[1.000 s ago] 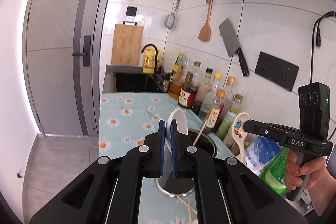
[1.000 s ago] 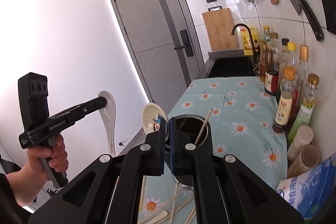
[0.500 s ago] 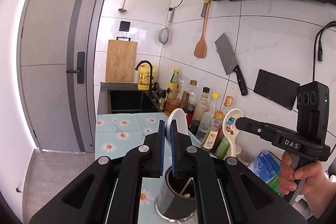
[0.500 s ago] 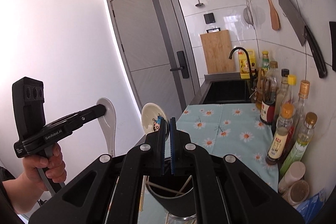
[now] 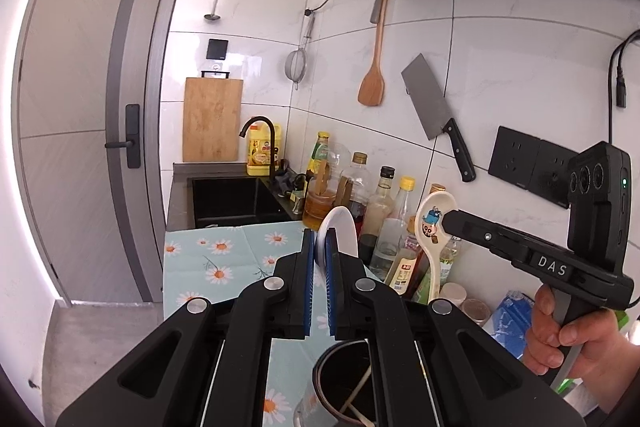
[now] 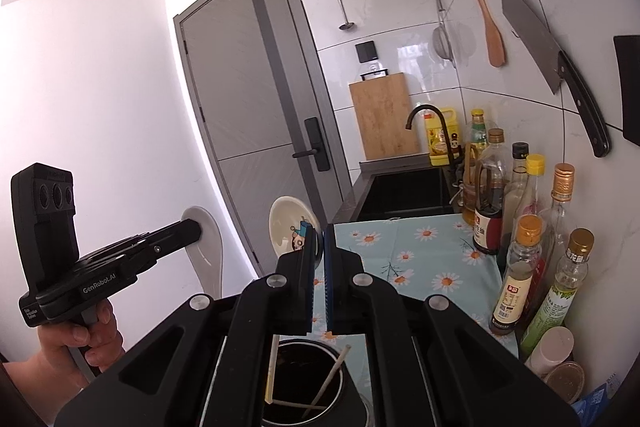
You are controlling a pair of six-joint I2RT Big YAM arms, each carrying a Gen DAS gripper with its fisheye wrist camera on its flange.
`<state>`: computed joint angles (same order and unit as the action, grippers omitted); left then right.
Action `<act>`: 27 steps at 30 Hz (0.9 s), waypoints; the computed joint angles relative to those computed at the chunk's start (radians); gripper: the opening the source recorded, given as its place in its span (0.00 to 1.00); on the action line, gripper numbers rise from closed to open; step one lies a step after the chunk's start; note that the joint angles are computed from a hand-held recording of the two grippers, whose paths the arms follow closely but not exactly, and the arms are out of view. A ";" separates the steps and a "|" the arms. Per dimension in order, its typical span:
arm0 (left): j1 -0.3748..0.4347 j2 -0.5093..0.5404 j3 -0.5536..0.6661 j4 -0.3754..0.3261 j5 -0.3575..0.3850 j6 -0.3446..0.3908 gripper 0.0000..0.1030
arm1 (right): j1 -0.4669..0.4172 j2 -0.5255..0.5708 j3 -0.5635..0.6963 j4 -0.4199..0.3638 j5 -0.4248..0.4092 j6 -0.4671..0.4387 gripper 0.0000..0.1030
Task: Organize utensils
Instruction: 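Lift both spoons and carry them above the black holder, then open both grippers to drop the spoons into the black holder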
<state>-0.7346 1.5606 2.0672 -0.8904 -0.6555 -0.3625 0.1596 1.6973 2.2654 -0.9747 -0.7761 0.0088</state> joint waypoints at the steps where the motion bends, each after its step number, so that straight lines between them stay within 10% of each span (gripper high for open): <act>1: 0.003 0.003 -0.001 0.004 0.004 0.007 0.04 | 0.002 0.007 0.004 -0.008 0.009 -0.004 0.05; 27: 0.031 0.026 -0.093 -0.086 0.109 -0.116 0.07 | 0.047 -0.049 -0.185 -0.031 0.095 -0.090 0.05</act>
<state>-0.7033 1.5866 1.9745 -0.9763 -0.5463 -0.4790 0.2066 1.6480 2.0805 -1.0057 -0.6811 -0.0816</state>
